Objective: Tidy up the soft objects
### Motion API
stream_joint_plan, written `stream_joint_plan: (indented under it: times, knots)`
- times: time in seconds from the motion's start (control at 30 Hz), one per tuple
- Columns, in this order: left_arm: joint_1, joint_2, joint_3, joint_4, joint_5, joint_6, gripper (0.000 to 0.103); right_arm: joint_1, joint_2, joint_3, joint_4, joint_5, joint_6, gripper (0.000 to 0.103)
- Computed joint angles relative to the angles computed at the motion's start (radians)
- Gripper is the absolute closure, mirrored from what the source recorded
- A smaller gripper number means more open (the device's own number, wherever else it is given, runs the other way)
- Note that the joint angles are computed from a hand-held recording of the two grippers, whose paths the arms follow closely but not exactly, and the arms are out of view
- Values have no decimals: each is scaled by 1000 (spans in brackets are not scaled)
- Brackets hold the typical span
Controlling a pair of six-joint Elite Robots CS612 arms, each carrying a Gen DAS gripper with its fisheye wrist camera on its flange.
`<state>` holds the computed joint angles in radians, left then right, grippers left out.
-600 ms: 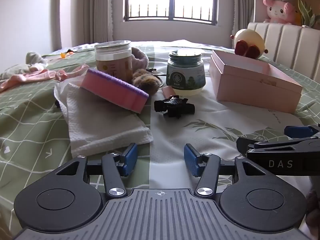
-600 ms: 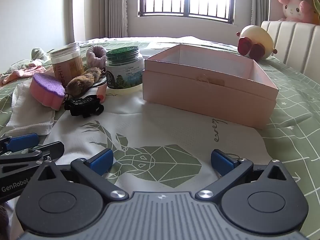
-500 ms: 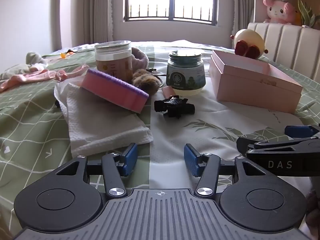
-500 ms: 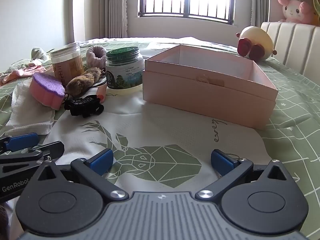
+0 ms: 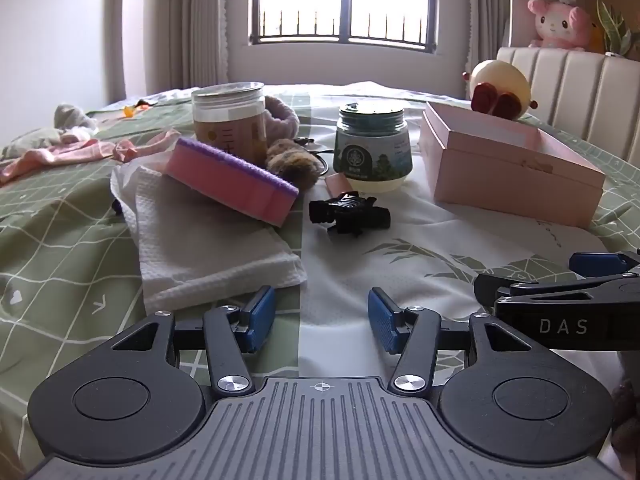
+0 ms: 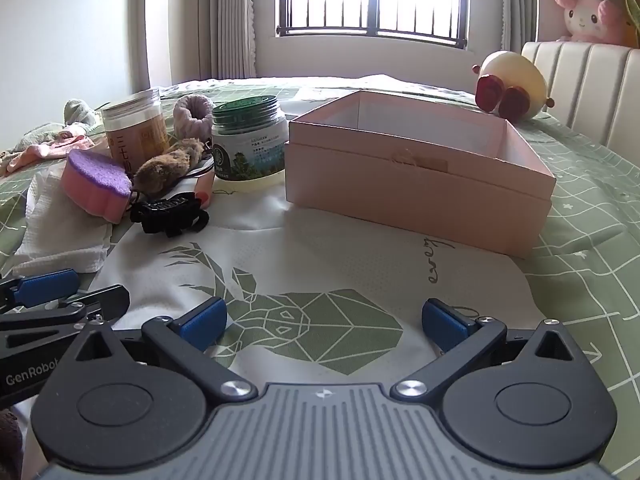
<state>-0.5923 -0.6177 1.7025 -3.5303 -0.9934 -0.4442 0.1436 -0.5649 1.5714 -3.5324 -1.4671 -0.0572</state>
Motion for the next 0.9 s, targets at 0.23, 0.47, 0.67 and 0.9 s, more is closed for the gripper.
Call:
stream_joint_plan:
  times: [0.23, 0.47, 0.67, 0.9]
  knots:
    - [2, 3, -5, 4, 1, -10, 46, 0, 1, 0, -3, 1, 0, 0]
    - [2, 4, -5, 3, 0, -8, 46, -1, 2, 0, -4, 2, 0, 0]
    - [1, 4, -5, 2, 3, -7, 46, 0, -1, 2, -2, 0, -2, 0]
    - [-1, 4, -7, 7, 13, 2, 46, 0, -1, 2, -2, 2, 0, 0]
